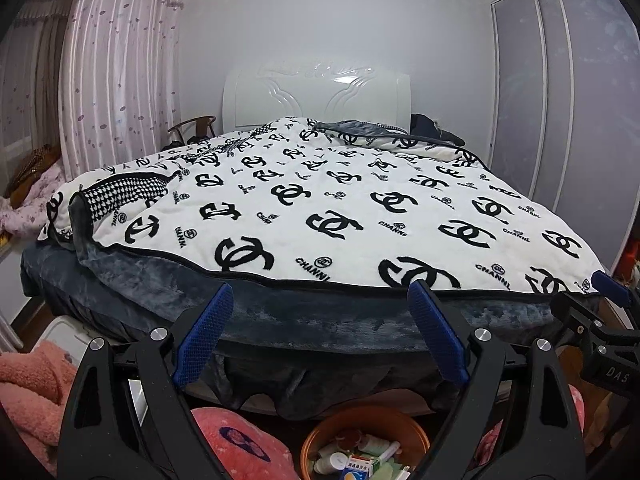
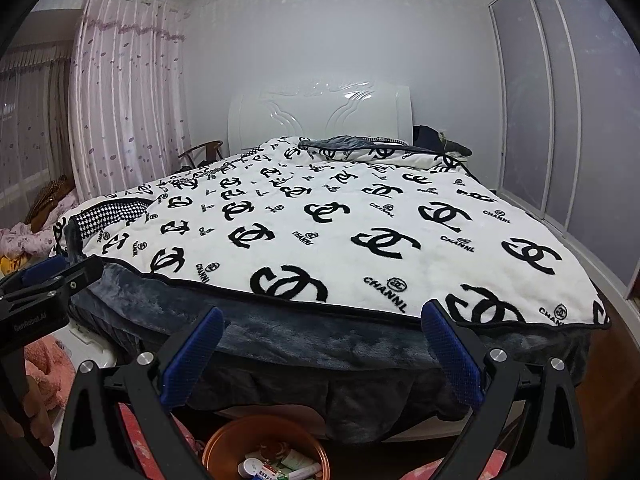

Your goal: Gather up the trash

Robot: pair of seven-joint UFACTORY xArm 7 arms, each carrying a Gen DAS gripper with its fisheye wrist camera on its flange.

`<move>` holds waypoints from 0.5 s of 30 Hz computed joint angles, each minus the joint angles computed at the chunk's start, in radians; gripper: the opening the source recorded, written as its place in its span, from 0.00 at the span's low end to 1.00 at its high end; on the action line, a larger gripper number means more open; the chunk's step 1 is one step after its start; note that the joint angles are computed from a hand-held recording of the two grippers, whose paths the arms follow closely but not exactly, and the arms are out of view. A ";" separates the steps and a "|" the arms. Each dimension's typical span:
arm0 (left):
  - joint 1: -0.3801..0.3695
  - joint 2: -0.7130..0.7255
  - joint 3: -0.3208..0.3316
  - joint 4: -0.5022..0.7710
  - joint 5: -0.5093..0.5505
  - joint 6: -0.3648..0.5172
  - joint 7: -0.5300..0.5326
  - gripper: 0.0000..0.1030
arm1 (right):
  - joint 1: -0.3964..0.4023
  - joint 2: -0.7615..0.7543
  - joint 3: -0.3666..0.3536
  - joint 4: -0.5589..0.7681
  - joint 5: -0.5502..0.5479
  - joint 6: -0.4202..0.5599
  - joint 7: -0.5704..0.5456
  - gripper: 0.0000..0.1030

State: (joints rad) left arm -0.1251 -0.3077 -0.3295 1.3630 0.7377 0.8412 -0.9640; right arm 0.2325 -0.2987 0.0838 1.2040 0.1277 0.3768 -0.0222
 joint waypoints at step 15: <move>-0.002 -0.003 -0.002 -0.001 0.001 0.005 -0.003 0.84 | -0.001 -0.008 -0.002 -0.011 0.001 -0.001 0.001 0.95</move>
